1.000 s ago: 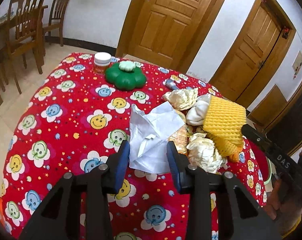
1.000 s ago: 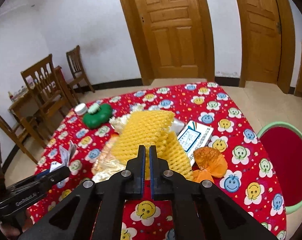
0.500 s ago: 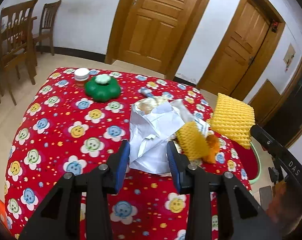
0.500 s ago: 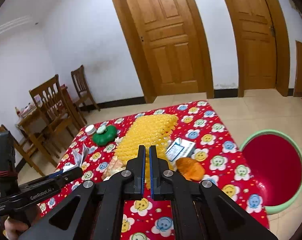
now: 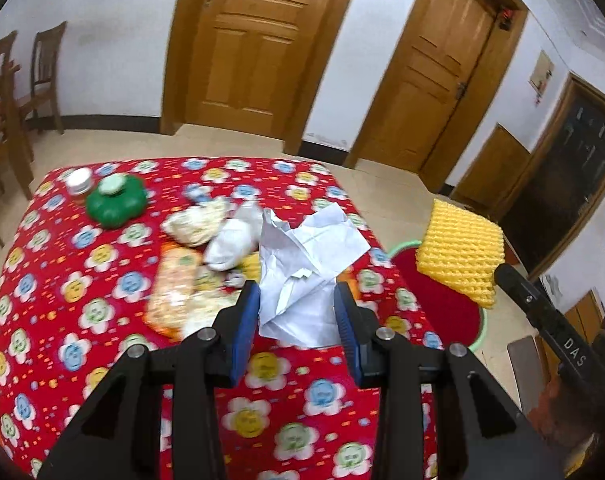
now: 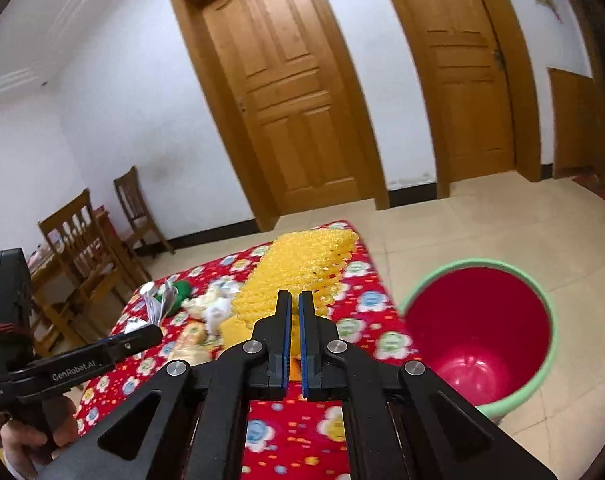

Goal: Collect trash
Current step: 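Carry the foam net and tissue over the red bin and open both tools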

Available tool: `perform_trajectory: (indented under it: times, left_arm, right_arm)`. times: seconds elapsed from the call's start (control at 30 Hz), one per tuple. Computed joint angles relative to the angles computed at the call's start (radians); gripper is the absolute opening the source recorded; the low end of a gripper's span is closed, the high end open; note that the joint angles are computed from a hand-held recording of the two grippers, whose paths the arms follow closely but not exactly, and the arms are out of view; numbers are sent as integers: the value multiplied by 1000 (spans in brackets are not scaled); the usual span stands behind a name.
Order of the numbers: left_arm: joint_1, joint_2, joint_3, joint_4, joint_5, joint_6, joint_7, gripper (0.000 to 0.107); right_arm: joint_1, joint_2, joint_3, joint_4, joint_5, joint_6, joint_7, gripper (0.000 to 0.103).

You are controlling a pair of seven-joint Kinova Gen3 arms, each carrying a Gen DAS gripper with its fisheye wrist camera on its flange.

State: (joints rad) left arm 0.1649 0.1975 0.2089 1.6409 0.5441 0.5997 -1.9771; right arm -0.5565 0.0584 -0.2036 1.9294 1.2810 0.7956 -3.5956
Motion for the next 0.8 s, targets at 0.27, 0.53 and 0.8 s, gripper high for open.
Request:
perform_trajectory:
  times: [0.27,0.53,0.8]
  left_arm:
    - [129,76,27,-95,-137,2,108,38]
    - [250,180,47,-209,-257,34,185,39]
    - [347,298,41,-330,-343,88,236,39]
  right_arm:
    - [41,-63,-6,96,-19,42,-67,3]
    - [99,-88,-5,162,-73,55,-99,3]
    - [158,-86,19,211,-115,-5,-111,4]
